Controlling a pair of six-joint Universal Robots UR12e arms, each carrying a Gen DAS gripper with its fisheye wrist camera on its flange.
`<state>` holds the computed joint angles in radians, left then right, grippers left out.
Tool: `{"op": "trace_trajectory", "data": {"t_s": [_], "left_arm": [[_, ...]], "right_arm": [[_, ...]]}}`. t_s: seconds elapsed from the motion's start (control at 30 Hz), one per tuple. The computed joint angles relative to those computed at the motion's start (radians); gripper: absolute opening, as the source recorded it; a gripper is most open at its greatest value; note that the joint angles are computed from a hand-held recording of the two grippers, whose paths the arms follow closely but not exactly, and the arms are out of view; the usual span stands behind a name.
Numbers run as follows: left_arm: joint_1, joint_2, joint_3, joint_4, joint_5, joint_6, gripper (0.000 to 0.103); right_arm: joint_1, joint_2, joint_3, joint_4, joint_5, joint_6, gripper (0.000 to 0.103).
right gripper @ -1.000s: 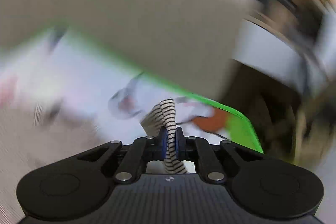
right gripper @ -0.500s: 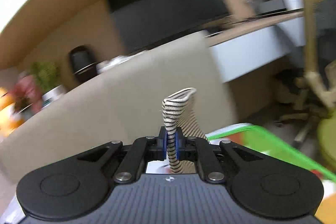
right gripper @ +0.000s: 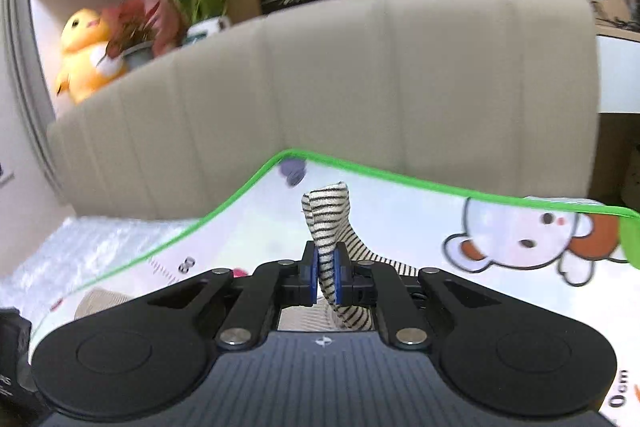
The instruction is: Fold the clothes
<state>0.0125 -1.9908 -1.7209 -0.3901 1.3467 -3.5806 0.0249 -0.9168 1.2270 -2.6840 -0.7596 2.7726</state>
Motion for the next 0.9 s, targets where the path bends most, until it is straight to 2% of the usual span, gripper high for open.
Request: {"op": "trace_trajectory", "data": {"t_s": [0.1,0.17,0.27,0.4,0.53,0.63,0.67,0.7,0.77,0.83,0.87,0.9], "left_arm": [[0.003,0.003,-0.006,0.002,-0.006,0.0,0.103],[0.004,0.006,-0.01,0.003,-0.007,-0.002,0.103],[0.006,0.007,-0.014,0.004,-0.009,-0.005,0.103],[0.003,0.003,-0.01,0.002,0.003,-0.008,0.103],[0.0,0.002,-0.011,0.007,0.011,-0.016,0.103],[0.002,0.007,-0.028,0.057,0.034,-0.063,0.103],[-0.002,0.011,-0.037,0.084,0.073,-0.092,0.103],[-0.008,0.017,-0.051,0.123,0.153,-0.141,0.103],[-0.031,0.023,-0.07,0.183,0.362,-0.242,0.103],[-0.043,0.029,-0.079,0.176,0.572,-0.352,0.103],[-0.048,0.028,-0.077,0.148,0.676,-0.409,0.103],[-0.048,0.029,-0.076,0.112,0.752,-0.461,0.103]], "right_arm": [[0.004,0.004,-0.008,0.037,0.041,-0.024,0.014],[-0.003,0.001,-0.005,0.043,0.081,-0.039,0.025],[-0.008,-0.002,0.001,0.024,0.093,-0.037,0.031],[-0.017,0.0,0.0,0.022,0.062,-0.002,0.031],[-0.026,0.002,0.006,0.058,0.01,0.013,0.032],[-0.037,-0.003,0.024,0.086,-0.018,0.022,0.035],[-0.041,-0.005,0.031,0.099,-0.027,0.023,0.038],[-0.043,-0.007,0.037,0.111,-0.033,0.021,0.038],[-0.048,-0.011,0.046,0.134,-0.043,0.015,0.039],[-0.051,-0.013,0.052,0.148,-0.048,0.008,0.039],[-0.052,-0.013,0.052,0.153,-0.049,0.006,0.039],[-0.053,-0.014,0.051,0.158,-0.048,0.005,0.039]]}}
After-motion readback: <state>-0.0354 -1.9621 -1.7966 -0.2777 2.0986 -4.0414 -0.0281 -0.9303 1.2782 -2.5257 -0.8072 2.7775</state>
